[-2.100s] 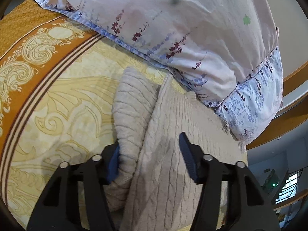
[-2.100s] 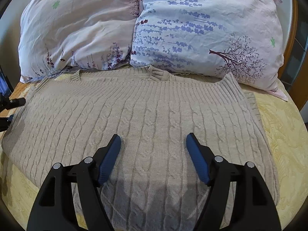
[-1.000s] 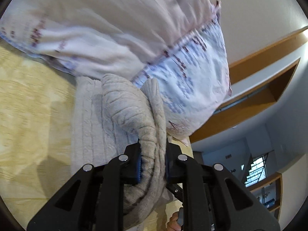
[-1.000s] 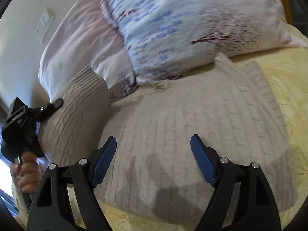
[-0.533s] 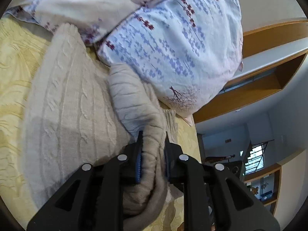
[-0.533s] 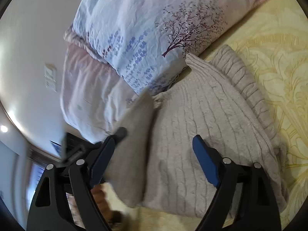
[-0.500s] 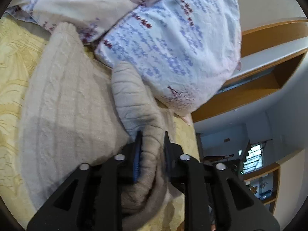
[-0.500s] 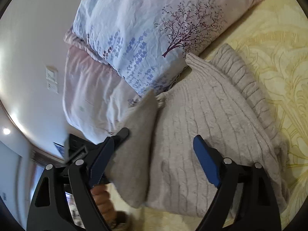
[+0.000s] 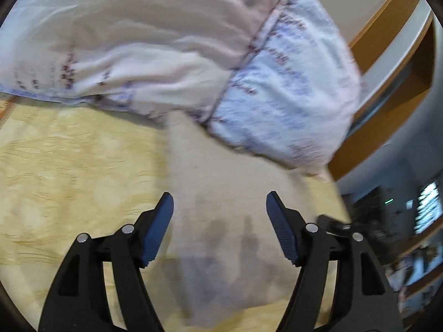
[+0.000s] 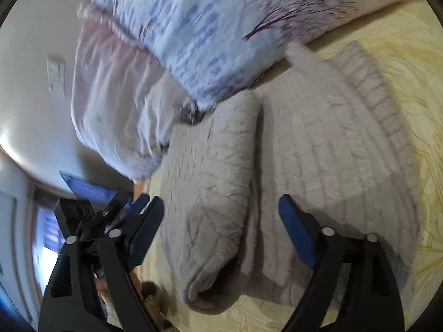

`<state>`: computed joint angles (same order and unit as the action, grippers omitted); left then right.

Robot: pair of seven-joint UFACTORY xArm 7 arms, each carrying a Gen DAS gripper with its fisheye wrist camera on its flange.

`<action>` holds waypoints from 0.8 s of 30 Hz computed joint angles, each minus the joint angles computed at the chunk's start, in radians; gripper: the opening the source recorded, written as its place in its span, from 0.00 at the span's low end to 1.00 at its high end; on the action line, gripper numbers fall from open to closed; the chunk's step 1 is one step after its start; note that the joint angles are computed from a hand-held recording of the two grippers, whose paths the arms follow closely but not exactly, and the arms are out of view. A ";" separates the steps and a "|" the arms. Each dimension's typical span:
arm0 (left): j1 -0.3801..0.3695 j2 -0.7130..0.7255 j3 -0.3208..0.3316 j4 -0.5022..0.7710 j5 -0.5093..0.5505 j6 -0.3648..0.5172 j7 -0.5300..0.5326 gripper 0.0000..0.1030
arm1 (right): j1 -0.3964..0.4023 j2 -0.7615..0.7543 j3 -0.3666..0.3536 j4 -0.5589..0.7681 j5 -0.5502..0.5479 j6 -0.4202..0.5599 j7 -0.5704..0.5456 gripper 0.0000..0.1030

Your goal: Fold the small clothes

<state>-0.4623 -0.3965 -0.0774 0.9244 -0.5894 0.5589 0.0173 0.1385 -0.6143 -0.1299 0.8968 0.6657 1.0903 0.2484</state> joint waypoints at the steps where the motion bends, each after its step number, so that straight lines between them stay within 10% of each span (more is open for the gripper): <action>1: 0.008 0.007 -0.004 0.001 0.017 0.013 -0.008 0.67 | 0.012 0.020 -0.002 0.019 -0.002 0.025 -0.006 0.68; 9: -0.001 0.033 0.048 -0.010 -0.102 0.117 0.072 0.67 | 0.005 0.108 0.012 0.026 0.055 -0.066 -0.015 0.63; 14: 0.017 0.040 0.037 -0.014 -0.163 0.138 0.105 0.68 | -0.014 0.144 0.025 0.021 0.057 -0.147 -0.011 0.32; 15: 0.020 0.042 0.036 -0.012 -0.171 0.141 0.109 0.68 | -0.021 0.145 0.035 0.021 0.032 -0.156 -0.006 0.18; 24: 0.034 0.027 0.038 -0.013 -0.235 0.182 0.152 0.69 | -0.037 0.014 0.226 0.060 -0.466 -0.294 -0.040 0.14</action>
<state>-0.4284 -0.3698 -0.0391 0.9115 -0.8241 0.7414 0.1693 0.1011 -0.6006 0.0965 0.9564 0.2001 0.7960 0.2080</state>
